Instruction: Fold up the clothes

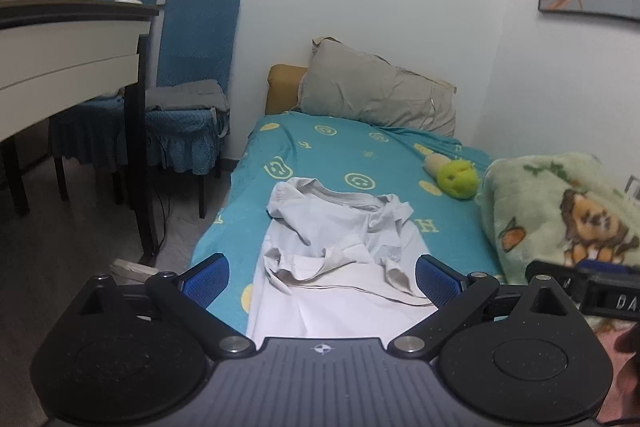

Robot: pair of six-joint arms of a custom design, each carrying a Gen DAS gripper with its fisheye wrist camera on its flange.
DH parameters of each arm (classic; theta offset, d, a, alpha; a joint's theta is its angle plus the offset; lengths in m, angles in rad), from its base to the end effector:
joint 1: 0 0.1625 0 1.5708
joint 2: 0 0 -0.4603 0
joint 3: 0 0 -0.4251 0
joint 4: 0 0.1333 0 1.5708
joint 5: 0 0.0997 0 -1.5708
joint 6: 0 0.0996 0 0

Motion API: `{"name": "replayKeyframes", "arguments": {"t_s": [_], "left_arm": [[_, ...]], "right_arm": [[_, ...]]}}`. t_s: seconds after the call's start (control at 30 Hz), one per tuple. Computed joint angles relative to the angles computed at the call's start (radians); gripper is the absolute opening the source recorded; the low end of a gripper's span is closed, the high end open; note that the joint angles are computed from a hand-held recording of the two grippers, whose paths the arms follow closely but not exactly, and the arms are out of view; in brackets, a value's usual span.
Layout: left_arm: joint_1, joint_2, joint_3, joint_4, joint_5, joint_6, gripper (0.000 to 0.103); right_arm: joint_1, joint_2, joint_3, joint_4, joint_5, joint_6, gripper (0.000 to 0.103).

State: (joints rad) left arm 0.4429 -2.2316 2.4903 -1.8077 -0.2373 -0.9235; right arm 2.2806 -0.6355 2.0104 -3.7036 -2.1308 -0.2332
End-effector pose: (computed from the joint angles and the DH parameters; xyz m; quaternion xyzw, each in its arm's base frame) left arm -0.1070 -0.3055 0.3916 0.0869 0.7810 -0.5243 0.3280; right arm 0.4413 -0.3903 0.0260 0.3145 -0.8419 0.4061 0.1656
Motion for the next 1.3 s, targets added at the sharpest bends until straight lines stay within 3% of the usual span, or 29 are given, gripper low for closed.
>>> {"name": "replayKeyframes", "arguments": {"t_s": [0.2, 0.37, 0.6, 0.87, 1.13, 1.23, 1.3], "left_arm": [[0.076, 0.079, 0.030, -0.264, -0.019, 0.195, 0.101], [0.119, 0.121, 0.030, -0.365, -0.053, 0.267, 0.101], [0.142, 0.134, 0.023, -0.341, -0.087, 0.254, 0.101], [0.233, 0.148, -0.025, -0.286, -0.238, 0.141, 0.101], [0.242, 0.157, -0.045, -0.147, -0.228, 0.026, 0.101], [0.262, 0.159, -0.054, -0.146, -0.266, 0.001, 0.101], [0.304, 0.155, -0.060, -0.208, -0.343, 0.010, 0.101]], "right_arm": [[-0.024, 0.017, -0.023, 0.014, -0.002, 0.028, 0.102], [-0.028, 0.026, -0.032, 0.018, -0.016, 0.038, 0.102], [-0.027, 0.027, -0.030, 0.019, -0.016, 0.042, 0.102], [-0.021, 0.024, -0.025, 0.021, -0.027, 0.052, 0.102], [-0.020, 0.024, -0.021, 0.012, -0.024, 0.047, 0.102], [-0.020, 0.024, -0.020, 0.010, -0.018, 0.042, 0.102], [-0.021, 0.022, -0.021, 0.014, -0.017, 0.043, 0.102]]}}
